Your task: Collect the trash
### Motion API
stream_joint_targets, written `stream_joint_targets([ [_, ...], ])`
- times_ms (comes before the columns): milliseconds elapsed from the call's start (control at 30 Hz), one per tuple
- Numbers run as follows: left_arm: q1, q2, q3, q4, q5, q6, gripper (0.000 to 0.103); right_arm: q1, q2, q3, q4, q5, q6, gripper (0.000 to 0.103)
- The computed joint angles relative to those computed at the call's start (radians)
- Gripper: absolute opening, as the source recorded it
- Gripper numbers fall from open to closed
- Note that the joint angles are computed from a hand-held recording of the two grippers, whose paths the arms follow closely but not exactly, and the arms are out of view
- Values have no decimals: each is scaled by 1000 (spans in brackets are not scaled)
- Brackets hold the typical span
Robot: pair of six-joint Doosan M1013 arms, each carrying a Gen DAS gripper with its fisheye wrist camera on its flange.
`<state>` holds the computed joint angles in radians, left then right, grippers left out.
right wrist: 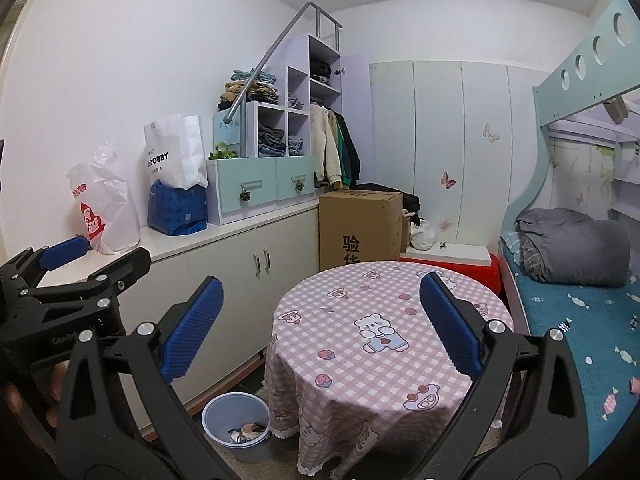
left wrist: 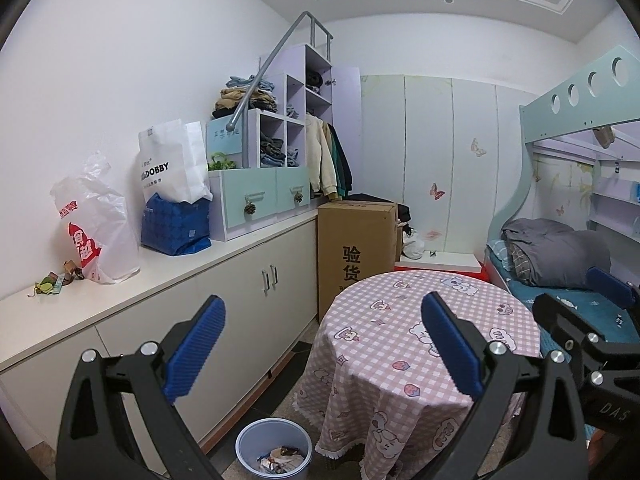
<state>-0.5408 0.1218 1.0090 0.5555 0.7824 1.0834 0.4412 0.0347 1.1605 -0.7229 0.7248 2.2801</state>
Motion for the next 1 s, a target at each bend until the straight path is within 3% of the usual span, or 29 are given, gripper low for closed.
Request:
stream_joint_targets([
  [1000,4,-7,14,-23,-17,42,96,-2,1,-1,26,15,-20,97],
])
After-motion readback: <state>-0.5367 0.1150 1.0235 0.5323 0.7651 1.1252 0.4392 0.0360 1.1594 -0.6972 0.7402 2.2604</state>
